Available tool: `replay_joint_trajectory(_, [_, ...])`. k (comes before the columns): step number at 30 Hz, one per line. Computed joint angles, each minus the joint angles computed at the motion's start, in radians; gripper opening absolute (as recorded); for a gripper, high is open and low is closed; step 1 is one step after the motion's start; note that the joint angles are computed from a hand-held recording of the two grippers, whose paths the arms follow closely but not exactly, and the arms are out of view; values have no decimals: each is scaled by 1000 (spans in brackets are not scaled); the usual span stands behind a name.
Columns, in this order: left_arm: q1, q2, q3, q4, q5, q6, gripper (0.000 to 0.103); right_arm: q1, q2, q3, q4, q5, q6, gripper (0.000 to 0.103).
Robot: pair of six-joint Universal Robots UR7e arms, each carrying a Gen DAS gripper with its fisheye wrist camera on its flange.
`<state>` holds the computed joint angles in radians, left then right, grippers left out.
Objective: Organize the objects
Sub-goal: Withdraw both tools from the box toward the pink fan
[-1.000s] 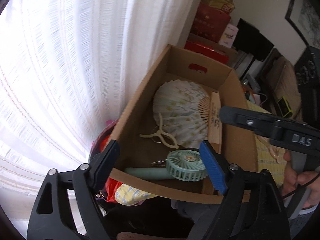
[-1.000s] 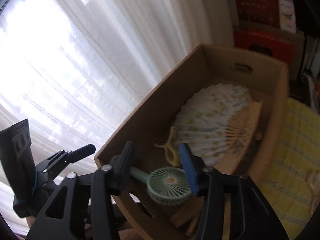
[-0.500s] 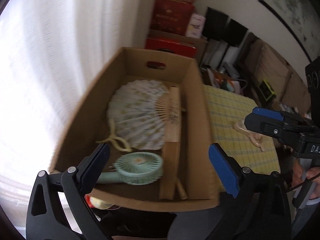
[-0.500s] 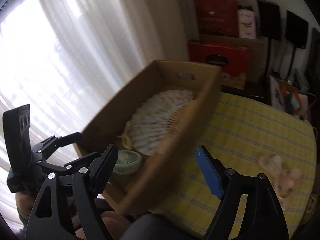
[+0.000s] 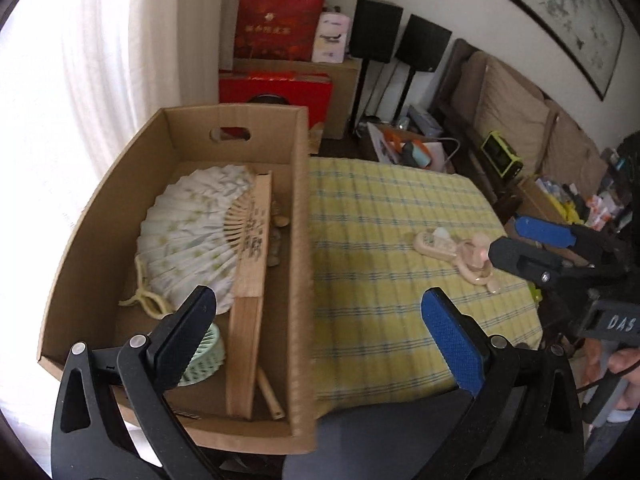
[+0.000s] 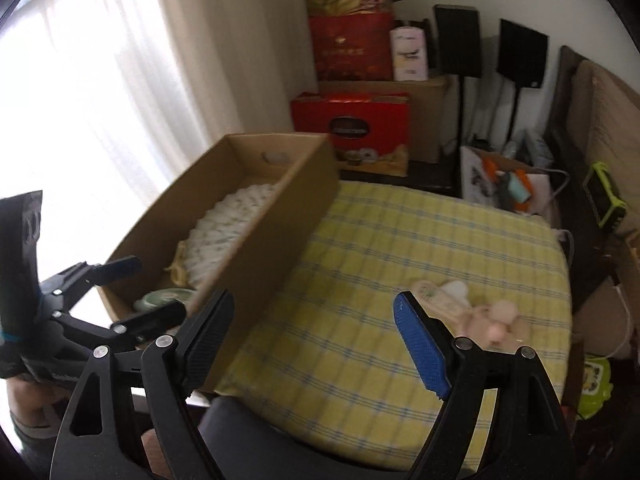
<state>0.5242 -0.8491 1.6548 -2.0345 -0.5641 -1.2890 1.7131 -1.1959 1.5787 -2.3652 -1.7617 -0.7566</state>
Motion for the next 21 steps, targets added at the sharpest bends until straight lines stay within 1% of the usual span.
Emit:
replay_joint_trajectory(6, [-1,51,-48,-49,7,40,103,-34,-30,30,-79,-10,-14,86])
replay_joint_trajectory(11, [2,96,-100,-48,7,73,103,-65,-40,30,-102,-20,-17,86])
replay_joint_trajectory(15, [4,128,-131,-40,18,78,103,-85,-45,29,-133,-27,-21,87])
replay_joint_trajectory(19, [8,161,-159,-46,20,91,103,-99,-47,37,-184,-52,-42,95])
replay_joint_trajectory(21, [10,178,-174,-49,18,99,103,-107,-50,38,-194,-52,-45,102])
